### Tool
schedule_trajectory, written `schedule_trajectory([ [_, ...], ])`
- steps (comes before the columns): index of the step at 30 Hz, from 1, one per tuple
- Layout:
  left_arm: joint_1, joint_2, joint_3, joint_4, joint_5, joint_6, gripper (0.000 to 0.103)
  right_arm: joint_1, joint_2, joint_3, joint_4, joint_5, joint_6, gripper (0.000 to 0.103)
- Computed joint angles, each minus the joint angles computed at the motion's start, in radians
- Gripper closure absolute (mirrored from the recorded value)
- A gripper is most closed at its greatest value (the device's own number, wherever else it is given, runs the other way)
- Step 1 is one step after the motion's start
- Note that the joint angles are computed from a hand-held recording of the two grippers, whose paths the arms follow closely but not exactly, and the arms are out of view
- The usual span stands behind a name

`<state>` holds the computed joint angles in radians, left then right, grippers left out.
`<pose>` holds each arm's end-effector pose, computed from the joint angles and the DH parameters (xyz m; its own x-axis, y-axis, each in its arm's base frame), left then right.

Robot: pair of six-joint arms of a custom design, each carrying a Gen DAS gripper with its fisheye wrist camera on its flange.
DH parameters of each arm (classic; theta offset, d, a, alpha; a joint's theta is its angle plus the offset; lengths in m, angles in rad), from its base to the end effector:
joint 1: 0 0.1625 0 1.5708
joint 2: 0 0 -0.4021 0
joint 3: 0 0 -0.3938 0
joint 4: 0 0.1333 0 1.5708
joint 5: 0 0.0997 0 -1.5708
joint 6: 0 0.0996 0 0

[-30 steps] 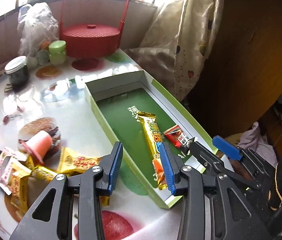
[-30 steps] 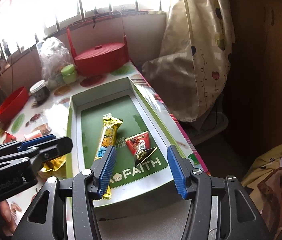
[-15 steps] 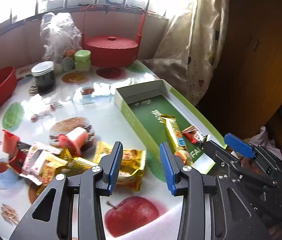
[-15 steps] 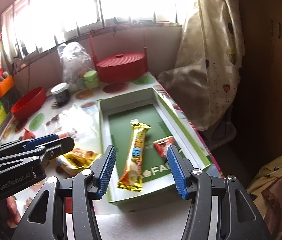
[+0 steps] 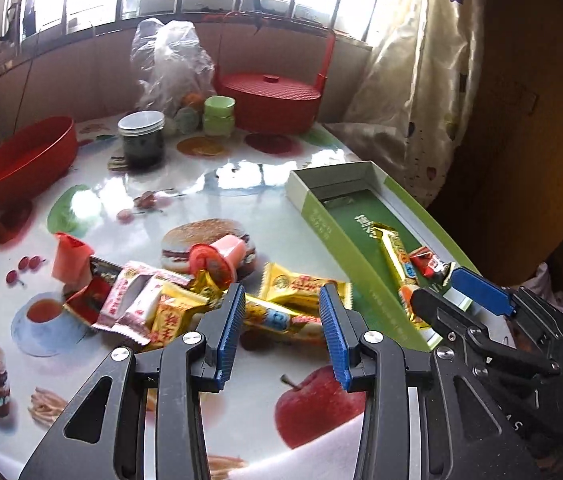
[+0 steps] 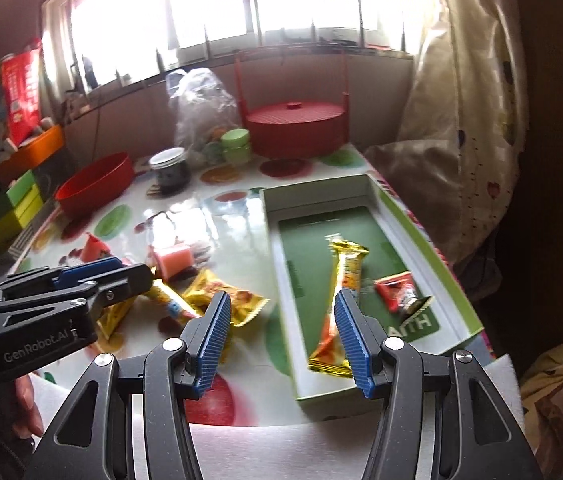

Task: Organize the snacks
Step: 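Move both open tools back toward the snack pile, then grasp a yellow peanut-candy packet with the left tool while the right tool grasps a yellow bar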

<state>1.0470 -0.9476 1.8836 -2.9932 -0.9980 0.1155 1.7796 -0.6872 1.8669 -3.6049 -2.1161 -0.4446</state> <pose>-0.1357 -0.6093 0.1445 -0.7978 0.2878 -0.5298 0.5377 0.7372 -0.4091 0.2023 -0.5609 0.0728 -0.7697 -0.0908 0.6319 -0.5175 0.6683 -0.5344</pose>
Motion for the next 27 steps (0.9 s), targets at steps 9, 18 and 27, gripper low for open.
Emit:
schedule_trajectory([
  [9,0.051,-0.058,0.031,-0.028,0.006,-0.029,0.063,0.002,0.041,-0.042,0.103,0.037,0.001,0.049],
  [18,0.109,-0.079,0.023,-0.013,0.015,-0.061,0.063,-0.001,0.098,-0.115,0.203,0.063,-0.046,0.049],
  [27,0.142,-0.076,0.013,0.017,0.006,-0.077,0.063,0.003,0.165,-0.223,0.324,0.031,-0.121,0.049],
])
